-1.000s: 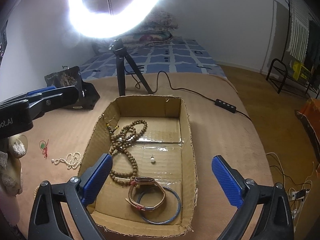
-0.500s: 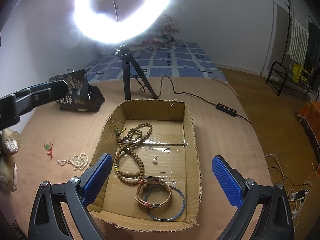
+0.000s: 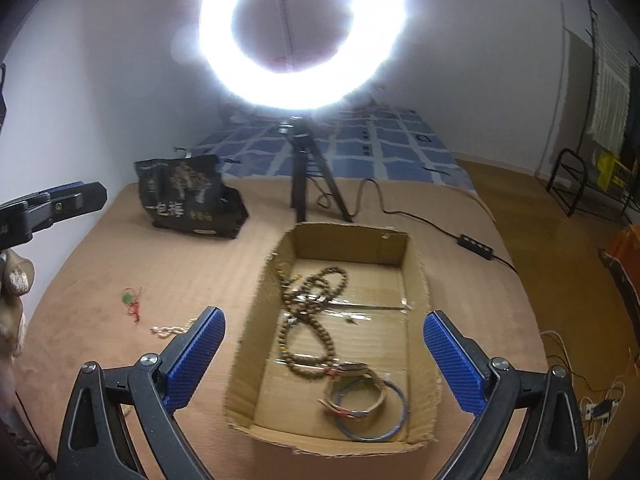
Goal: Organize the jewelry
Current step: 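Withdraw both open tools from the box toward the remaining jewelry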
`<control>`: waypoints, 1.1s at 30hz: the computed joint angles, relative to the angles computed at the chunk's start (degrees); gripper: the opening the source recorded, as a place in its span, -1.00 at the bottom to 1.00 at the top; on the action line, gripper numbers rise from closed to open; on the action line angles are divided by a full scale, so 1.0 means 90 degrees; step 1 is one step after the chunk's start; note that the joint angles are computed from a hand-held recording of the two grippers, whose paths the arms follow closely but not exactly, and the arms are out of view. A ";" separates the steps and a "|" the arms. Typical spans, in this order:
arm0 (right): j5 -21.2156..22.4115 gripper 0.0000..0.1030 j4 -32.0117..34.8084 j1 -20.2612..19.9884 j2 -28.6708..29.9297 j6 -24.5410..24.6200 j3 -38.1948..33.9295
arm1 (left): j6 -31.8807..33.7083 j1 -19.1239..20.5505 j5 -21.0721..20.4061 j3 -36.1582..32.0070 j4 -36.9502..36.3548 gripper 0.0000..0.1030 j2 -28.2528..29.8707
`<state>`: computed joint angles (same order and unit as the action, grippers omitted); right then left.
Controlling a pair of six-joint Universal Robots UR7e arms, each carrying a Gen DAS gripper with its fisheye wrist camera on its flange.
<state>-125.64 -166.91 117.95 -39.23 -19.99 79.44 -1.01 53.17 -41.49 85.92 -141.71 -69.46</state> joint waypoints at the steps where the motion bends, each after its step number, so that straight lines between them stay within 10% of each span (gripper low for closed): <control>1: 0.0026 0.96 -0.0011 0.0028 0.0035 -0.0051 -0.0017 | -0.0069 0.0031 0.0026 0.0041 0.0048 0.58 -0.0084; 23: 0.0618 0.93 0.1386 0.0379 0.1017 -0.0066 -0.0830 | -0.0739 0.0940 0.0128 0.0880 0.0881 0.57 -0.1320; 33: 0.0524 0.52 0.2492 0.0287 0.1552 0.0237 -0.1443 | -0.0361 0.1271 -0.0302 0.0807 0.1041 0.43 -0.1151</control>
<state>-120.93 -144.48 120.53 -25.27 -17.86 66.46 -4.26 64.62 -44.21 93.19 -132.35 -79.82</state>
